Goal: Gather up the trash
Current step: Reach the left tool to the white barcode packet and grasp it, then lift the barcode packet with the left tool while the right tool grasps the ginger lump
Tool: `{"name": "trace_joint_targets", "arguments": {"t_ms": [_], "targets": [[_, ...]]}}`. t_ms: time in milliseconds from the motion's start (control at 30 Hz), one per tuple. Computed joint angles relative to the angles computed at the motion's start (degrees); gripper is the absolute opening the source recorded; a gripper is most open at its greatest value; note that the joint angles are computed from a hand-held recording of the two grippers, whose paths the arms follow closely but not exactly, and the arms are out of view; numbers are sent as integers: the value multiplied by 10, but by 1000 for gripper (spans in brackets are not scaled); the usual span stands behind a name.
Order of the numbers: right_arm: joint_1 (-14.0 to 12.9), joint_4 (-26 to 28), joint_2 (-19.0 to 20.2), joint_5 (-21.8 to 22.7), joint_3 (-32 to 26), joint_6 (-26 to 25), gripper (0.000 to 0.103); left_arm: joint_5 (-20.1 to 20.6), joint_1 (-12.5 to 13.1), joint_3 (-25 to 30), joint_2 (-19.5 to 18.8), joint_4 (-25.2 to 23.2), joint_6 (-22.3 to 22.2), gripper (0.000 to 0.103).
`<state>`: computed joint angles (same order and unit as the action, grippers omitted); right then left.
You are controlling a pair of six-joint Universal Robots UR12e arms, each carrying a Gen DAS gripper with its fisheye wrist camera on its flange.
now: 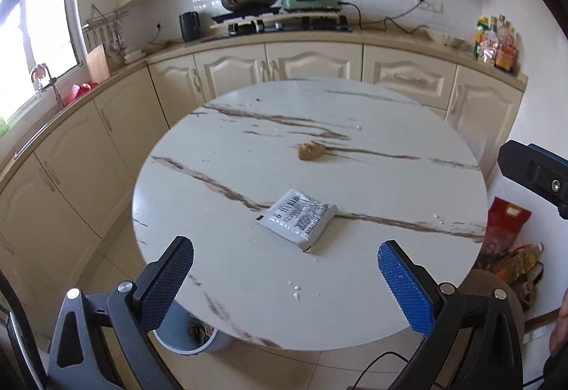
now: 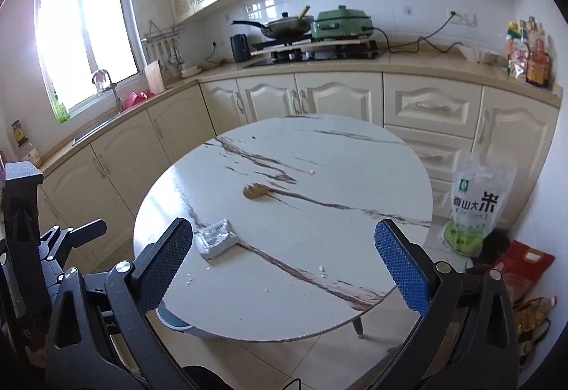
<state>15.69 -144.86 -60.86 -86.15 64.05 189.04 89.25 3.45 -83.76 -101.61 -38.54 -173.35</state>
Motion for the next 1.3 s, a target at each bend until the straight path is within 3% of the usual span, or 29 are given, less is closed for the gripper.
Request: {"name": "trace_joint_targets", "arguments": {"t_ms": [333, 433, 500, 567, 600, 667, 733, 833, 933, 967, 1000, 1100, 1300], "targets": [[-15, 91, 59, 21, -71, -16, 103, -8, 8, 142, -118, -94, 10, 99], [-16, 103, 75, 24, -94, -21, 103, -22, 11, 168, -142, -101, 26, 94], [-15, 112, 85, 24, -110, -27, 103, -56, 19, 176, -151, -103, 22, 88], [-14, 119, 94, 25, -125, -32, 103, -79, 25, 186, -161, -102, 19, 74], [-13, 124, 100, 25, -134, -35, 103, -84, 28, 188, -164, -96, 25, 71], [-11, 133, 110, 23, -150, -39, 103, -97, 33, 190, -167, -90, 32, 55], [-10, 146, 122, 23, -170, -42, 103, -108, 38, 189, -169, -83, 36, 49], [-6, 167, 139, 23, -200, -46, 103, -123, 44, 191, -174, -83, 51, 46], [-1, 203, 164, 24, -245, -55, 103, -122, 45, 158, -156, -55, 58, 40], [1, 219, 174, 25, -263, -58, 103, -124, 47, 157, -157, -49, 60, 27], [2, 231, 183, 27, -279, -62, 103, -137, 51, 142, -147, -47, 59, 4], [6, 281, 219, 38, -340, -66, 103, -184, 68, 135, -142, -58, 53, 4], [15, 388, 312, 41, -513, -78, 102, -209, 87, 135, -142, -60, 49, 2]]}}
